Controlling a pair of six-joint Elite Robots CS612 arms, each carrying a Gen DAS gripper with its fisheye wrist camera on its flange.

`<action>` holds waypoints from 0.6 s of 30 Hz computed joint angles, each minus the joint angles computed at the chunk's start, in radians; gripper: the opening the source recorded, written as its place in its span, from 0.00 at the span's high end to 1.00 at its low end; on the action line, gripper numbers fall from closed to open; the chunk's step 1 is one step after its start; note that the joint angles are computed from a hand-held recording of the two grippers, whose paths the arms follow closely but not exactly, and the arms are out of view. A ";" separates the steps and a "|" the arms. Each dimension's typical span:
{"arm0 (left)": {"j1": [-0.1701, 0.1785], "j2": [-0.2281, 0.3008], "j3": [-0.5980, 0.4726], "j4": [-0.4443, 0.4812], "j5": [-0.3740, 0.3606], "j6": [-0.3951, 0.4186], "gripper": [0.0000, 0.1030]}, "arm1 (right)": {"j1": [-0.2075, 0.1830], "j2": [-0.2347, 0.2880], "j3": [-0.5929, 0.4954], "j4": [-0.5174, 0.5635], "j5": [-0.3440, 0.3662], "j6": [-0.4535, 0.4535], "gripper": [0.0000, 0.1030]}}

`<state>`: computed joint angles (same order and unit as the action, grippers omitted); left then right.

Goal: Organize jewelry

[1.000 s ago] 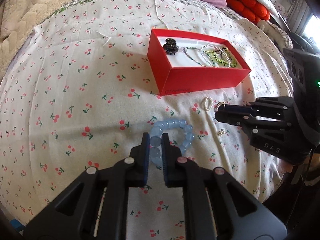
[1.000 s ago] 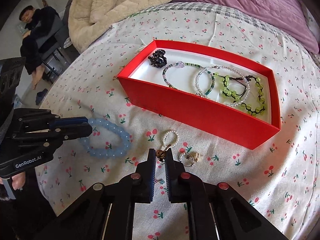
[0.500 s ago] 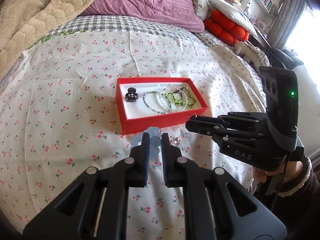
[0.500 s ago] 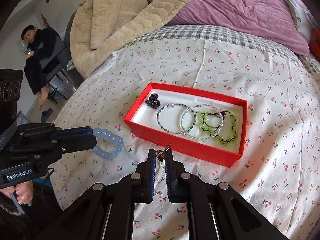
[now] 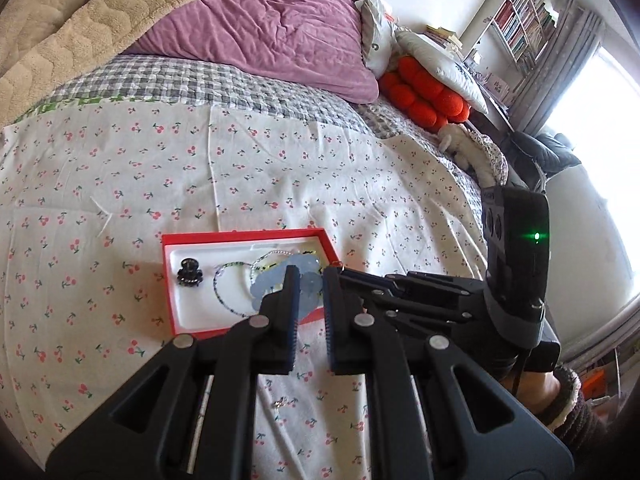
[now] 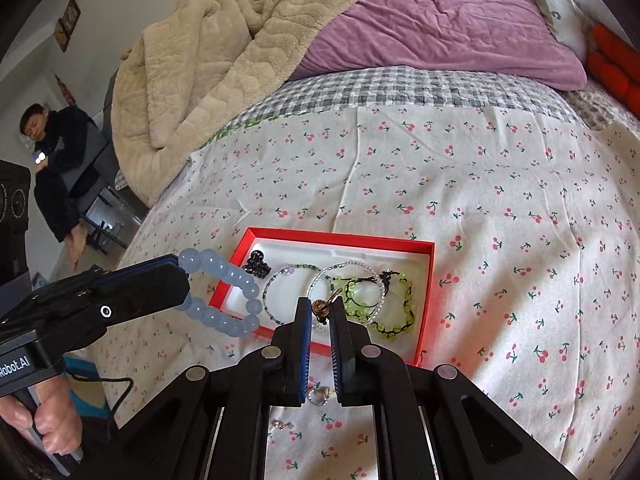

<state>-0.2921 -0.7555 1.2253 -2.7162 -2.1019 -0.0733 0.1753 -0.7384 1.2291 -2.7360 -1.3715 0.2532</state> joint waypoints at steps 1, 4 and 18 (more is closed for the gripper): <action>0.000 0.010 -0.012 -0.001 -0.010 -0.013 0.88 | -0.002 0.003 -0.005 0.005 -0.001 0.004 0.91; 0.002 0.040 -0.055 0.053 -0.026 -0.035 0.88 | -0.007 0.012 -0.016 0.025 -0.004 0.015 0.91; -0.007 0.057 -0.080 0.148 0.131 0.003 0.87 | -0.017 0.038 -0.054 0.100 0.041 0.024 0.88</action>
